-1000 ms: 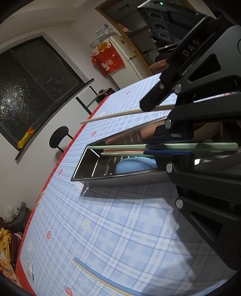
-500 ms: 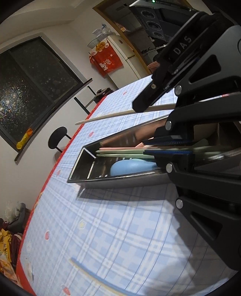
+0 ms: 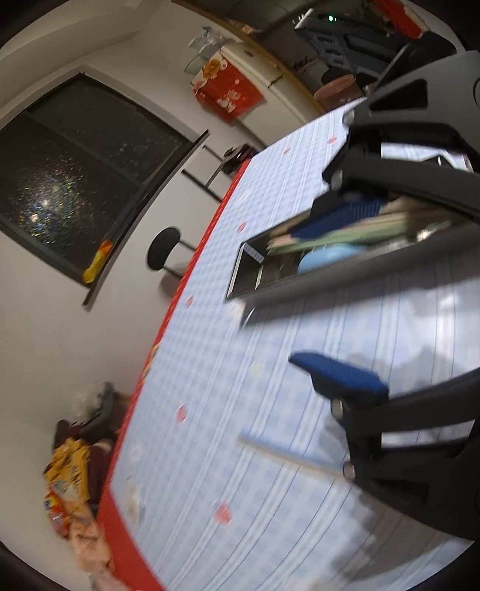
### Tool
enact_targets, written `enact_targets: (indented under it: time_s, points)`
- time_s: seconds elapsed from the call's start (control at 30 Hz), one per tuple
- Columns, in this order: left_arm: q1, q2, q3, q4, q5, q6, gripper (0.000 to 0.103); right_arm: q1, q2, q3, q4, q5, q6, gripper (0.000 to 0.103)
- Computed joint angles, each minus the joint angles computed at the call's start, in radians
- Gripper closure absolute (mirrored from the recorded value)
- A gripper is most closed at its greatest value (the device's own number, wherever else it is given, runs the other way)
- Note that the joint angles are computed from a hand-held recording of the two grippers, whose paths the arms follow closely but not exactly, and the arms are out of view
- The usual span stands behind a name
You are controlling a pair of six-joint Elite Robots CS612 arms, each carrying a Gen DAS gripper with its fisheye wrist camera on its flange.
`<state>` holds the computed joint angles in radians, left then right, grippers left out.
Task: Organize utensils
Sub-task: 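Open both tools over the basket to release the chopsticks and withdraw, then move both open tools toward the last beige chopsticks on the table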
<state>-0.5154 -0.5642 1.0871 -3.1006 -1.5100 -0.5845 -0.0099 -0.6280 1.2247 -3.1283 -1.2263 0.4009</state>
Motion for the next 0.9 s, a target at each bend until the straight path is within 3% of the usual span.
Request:
enact_targets:
  time_s: [0.07,0.13,0.2,0.37,0.63,0.9]
  points:
    - [0.001,-0.019,0.033,-0.033,0.061,0.025,0.018,0.006,-0.003,0.003,-0.017,-0.030,-0.013,0.040]
    - [0.003,-0.034,0.056,-0.048,0.104,0.047,0.009,0.016,-0.009,0.008,-0.031,-0.081,-0.038,0.015]
    - [0.005,-0.050,0.083,-0.061,0.152,0.063,0.006,0.028,-0.012,0.009,-0.044,-0.136,-0.071,0.006]
    - [0.015,-0.085,0.134,-0.060,0.222,0.101,0.006,0.056,-0.013,0.006,-0.047,-0.247,-0.170,0.006]
    - [0.043,-0.133,0.211,-0.058,0.270,0.211,0.006,0.095,-0.006,0.008,-0.109,-0.359,-0.286,0.006]
    - [0.069,-0.140,0.233,-0.053,0.247,0.332,0.006,0.117,-0.019,0.025,-0.146,-0.324,-0.290,0.006]
